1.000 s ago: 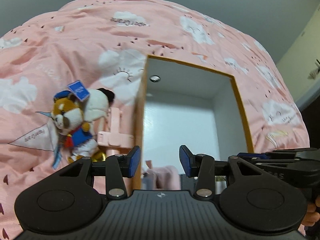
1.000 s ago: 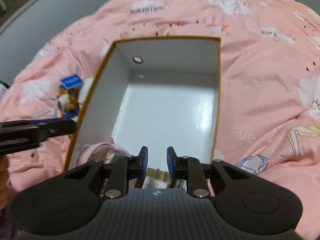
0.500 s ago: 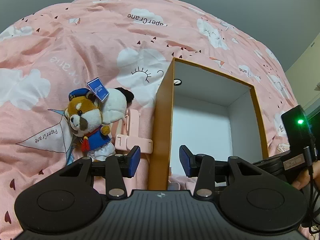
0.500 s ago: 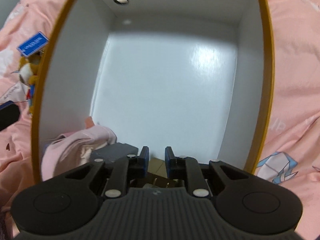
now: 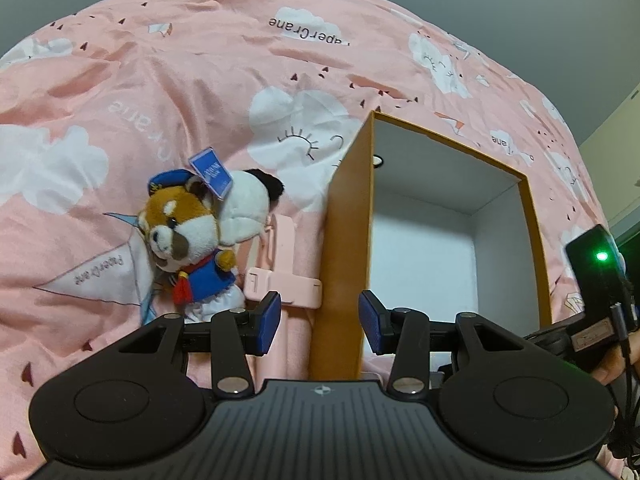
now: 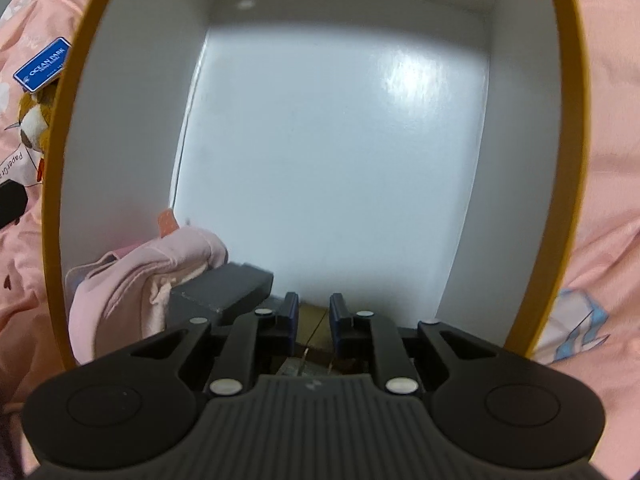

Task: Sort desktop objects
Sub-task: 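Withdraw both tools from the box toward the plush toy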

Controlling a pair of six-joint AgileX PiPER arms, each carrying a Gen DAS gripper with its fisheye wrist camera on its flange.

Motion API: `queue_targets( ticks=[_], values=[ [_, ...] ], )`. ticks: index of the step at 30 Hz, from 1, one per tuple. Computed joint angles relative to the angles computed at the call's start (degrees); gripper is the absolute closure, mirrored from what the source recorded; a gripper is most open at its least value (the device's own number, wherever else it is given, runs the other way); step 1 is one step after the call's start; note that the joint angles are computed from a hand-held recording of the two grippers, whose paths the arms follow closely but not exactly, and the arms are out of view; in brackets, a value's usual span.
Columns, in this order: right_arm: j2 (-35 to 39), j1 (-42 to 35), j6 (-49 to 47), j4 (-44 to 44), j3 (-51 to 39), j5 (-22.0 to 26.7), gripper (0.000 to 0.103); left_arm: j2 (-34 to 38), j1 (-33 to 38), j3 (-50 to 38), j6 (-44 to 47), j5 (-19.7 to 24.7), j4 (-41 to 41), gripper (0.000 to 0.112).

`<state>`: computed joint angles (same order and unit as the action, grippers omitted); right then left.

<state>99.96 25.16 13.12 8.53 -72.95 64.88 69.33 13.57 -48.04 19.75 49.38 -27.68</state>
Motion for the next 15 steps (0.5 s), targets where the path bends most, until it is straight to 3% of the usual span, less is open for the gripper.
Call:
queue_targets(
  ticks=[6,15],
  values=[
    [-5.34,1.57,-2.59,-1.00,-0.77,-3.36,0.083,0.64,5.44,-2.39,0.64,1.81,1.34,0.062],
    [-12.48,8.10,-10.39,-0.46,-1.80,-13.80,0.083,0.55,13.23,-4.58,5.20,2.93,1.79,0.062]
  ],
)
